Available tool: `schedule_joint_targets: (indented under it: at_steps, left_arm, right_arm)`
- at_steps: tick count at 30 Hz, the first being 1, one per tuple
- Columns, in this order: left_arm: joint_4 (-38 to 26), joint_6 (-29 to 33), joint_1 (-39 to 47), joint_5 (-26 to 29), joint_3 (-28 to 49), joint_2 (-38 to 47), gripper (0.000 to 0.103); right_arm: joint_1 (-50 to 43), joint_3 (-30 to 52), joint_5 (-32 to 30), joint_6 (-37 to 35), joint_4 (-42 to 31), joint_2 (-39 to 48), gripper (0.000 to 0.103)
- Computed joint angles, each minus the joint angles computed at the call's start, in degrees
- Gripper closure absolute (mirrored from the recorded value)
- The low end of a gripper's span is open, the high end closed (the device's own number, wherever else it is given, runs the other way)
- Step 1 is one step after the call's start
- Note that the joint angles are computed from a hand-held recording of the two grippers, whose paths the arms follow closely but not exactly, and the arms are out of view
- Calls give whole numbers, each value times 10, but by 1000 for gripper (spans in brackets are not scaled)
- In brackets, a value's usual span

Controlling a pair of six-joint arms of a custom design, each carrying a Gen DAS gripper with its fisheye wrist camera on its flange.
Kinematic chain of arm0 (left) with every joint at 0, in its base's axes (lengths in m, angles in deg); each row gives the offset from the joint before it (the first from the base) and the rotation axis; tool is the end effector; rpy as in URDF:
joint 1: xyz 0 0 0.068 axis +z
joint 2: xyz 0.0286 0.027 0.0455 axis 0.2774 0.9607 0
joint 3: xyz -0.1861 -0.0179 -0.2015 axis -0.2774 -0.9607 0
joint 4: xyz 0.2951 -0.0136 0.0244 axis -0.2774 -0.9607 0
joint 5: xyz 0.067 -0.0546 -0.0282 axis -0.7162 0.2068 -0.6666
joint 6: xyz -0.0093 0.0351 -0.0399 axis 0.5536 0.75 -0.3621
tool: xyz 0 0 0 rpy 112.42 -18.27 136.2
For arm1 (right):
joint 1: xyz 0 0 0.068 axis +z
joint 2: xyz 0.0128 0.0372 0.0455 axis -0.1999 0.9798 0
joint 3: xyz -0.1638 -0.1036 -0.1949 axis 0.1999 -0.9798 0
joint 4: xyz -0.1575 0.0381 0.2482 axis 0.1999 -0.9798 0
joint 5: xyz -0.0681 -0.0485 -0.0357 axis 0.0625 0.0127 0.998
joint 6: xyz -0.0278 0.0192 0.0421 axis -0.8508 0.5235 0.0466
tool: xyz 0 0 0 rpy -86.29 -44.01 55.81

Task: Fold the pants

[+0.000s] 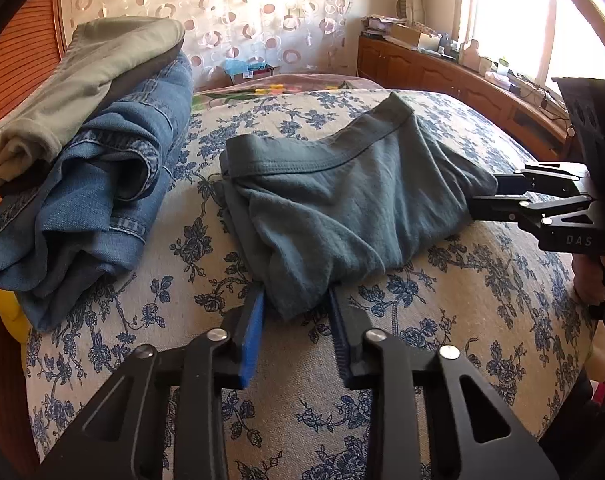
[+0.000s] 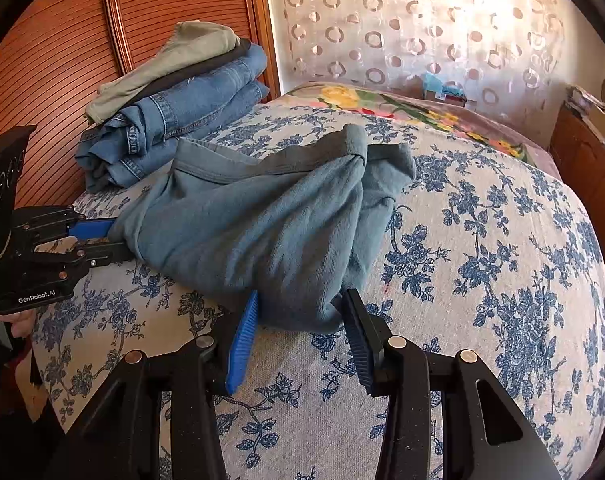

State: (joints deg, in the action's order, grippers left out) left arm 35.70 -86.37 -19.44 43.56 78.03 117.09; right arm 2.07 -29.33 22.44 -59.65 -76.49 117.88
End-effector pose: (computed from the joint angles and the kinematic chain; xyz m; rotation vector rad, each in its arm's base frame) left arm 0.1895 -0.1224 0.1133 0.1766 2.4099 -0.0744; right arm 0.2526 0.0741 0.1566 -0.7697 2.2383 0.4088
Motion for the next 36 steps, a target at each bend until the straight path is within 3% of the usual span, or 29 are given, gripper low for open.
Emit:
schedule_joint_targets:
  at_steps: [3,6,13,36]
  left_arm:
    - [5,1,-2,-3,-7,-9,81]
    - [6,6,-3,-5,-13,-16,88]
    - [1,5,0,-12,-41,-61,96]
    - [-78,-20,-47,-32,-48,-142,99]
  right_arm:
    - [-4,0,-11,-4,0,2,81]
    - [-15,-8,-26,-8,2,-13,87]
    - [-47,-26,-49,-13,-7,-56,91]
    - [-106,-95,-86,-48,-109,-228,94]
